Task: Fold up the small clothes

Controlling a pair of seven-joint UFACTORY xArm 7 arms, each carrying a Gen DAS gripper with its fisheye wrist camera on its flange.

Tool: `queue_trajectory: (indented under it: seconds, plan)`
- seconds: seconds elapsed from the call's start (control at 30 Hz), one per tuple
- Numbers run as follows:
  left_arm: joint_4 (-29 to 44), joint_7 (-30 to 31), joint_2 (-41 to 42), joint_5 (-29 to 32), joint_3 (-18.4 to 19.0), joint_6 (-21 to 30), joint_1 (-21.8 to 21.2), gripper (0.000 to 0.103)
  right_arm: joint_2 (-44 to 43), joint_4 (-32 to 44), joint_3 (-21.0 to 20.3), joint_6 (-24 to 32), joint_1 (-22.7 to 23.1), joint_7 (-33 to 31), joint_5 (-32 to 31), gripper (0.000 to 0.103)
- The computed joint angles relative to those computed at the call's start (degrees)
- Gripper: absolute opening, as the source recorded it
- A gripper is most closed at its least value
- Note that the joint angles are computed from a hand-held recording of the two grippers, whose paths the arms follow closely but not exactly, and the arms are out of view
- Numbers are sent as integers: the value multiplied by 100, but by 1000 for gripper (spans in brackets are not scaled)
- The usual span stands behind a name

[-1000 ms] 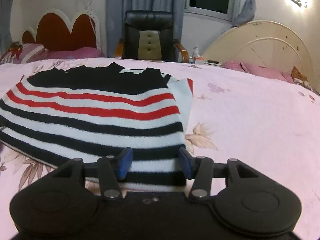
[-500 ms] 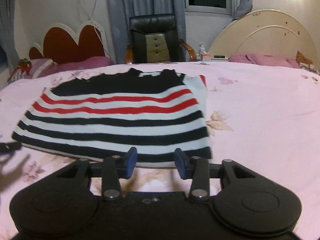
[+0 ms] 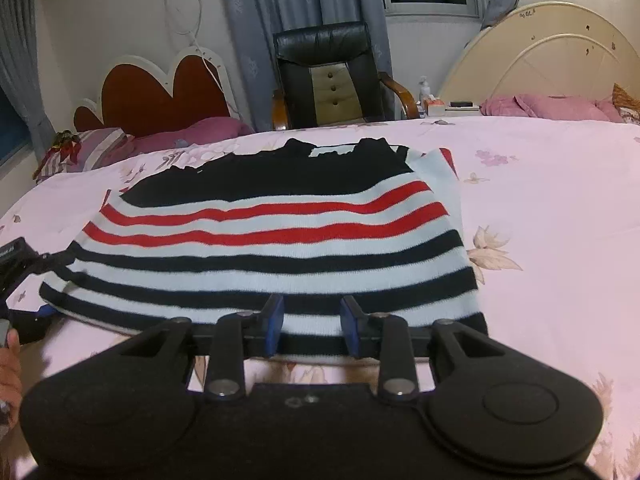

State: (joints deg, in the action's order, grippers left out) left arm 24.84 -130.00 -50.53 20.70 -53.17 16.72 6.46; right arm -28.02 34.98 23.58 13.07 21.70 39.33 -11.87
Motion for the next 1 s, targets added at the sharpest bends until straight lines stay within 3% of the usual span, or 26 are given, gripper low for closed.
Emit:
queue_trajectory:
  seconds: [0.23, 0.27, 0.3, 0.37, 0.43, 0.5, 0.57, 0.6, 0.7, 0.83, 1.0]
  plan:
    - [211, 53, 260, 181, -300, -528, 957, 73, 282, 136, -80, -174, -45, -53, -12, 30]
    - [214, 77, 276, 165, -320, -609, 1042, 66, 318, 160, -102, -184, -36, -61, 6, 30]
    - [232, 158, 383, 137, -291, -641, 1085, 50, 351, 182, -113, -196, -34, -62, 18, 30]
    - [57, 119, 455, -17, -204, -905, 1105, 29, 407, 239, -124, -212, -34, -62, 32, 29]
    - [-128, 1, 404, -180, -280, -1297, 1250, 26, 452, 282, -155, -250, -2, -77, 65, 29]
    - [-118, 230, 351, -343, -349, -1385, 1320, 19, 494, 340, -139, -247, -7, -77, 58, 29]
    - [-286, -152, -346, -562, -610, -1856, 1531, 19, 524, 397, -146, -245, 12, -99, 57, 29]
    - [-271, -130, -467, -505, -675, -1794, 1570, 19, 538, 416, -153, -267, 18, -120, 50, 29]
    - [-305, -87, 1, -830, -772, -1778, 1537, 19, 732, 555, -115, -297, -24, -174, -22, 29]
    - [-277, -105, -23, -1006, -1037, -2025, 1828, 19, 1174, 899, 79, -437, -273, -60, -379, 29]
    - [-157, -51, 31, -1182, -1298, -2223, 2151, 19, 1929, 1528, 347, -511, -542, 565, -1241, 24]
